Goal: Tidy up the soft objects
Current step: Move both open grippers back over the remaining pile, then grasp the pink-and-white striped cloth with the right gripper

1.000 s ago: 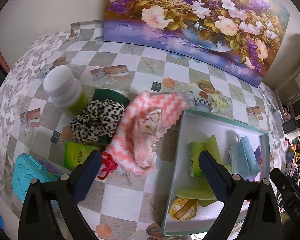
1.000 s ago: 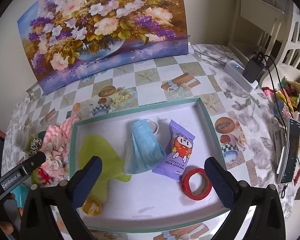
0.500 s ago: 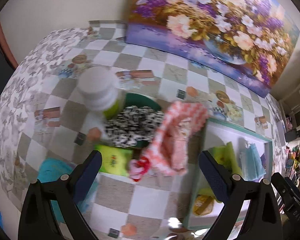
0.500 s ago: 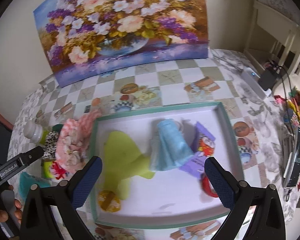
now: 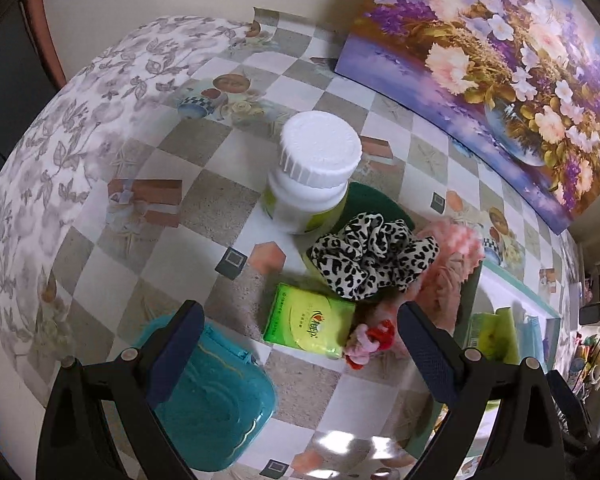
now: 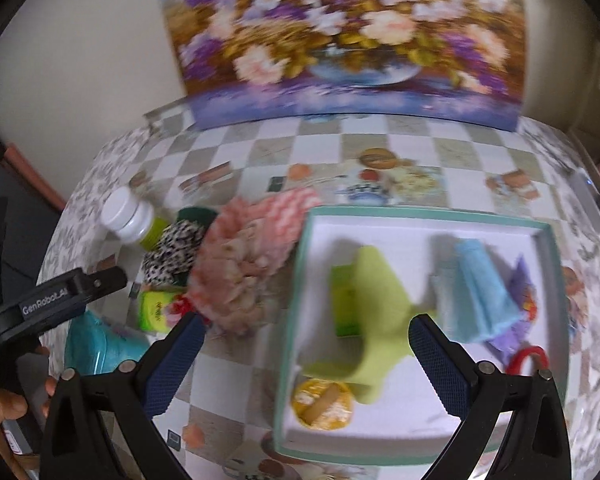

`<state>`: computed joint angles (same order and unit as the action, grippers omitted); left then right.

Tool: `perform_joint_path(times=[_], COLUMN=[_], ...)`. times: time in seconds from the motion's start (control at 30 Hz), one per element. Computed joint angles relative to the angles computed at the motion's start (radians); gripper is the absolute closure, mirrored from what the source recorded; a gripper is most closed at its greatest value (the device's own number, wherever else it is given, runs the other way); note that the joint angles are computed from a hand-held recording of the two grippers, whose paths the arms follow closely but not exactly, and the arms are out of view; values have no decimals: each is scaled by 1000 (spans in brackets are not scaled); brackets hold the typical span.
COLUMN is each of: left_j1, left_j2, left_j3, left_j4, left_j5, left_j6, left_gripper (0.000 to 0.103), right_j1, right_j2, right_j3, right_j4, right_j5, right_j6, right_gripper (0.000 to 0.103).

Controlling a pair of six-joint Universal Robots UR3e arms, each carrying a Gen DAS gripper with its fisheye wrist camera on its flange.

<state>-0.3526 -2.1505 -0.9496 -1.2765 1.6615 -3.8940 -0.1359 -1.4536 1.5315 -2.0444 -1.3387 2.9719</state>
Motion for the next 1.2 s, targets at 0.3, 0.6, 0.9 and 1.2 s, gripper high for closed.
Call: perform_joint_path(times=[0.3,0.6,0.9,1.2], left_j1=[13,32,59,78], left_j2=[-21,-67,-92,-127], left_j3=[-1,29,42,79], left_j4=[38,68,87,90], left_j5=[-25,-69,-106,-138], left_j6=[10,12,11,24], left_gripper=[6,6,6,6], right_j1=[39,71,96,104], right_j2=[61,138,216,279], right_j3=[-6,-31,-75,-111], right_j4=[-59,-115,-129,-161], right_j5=[9,23,46,76], right_j6=[34,38,22,21], right_gripper=[0,1,14,35])
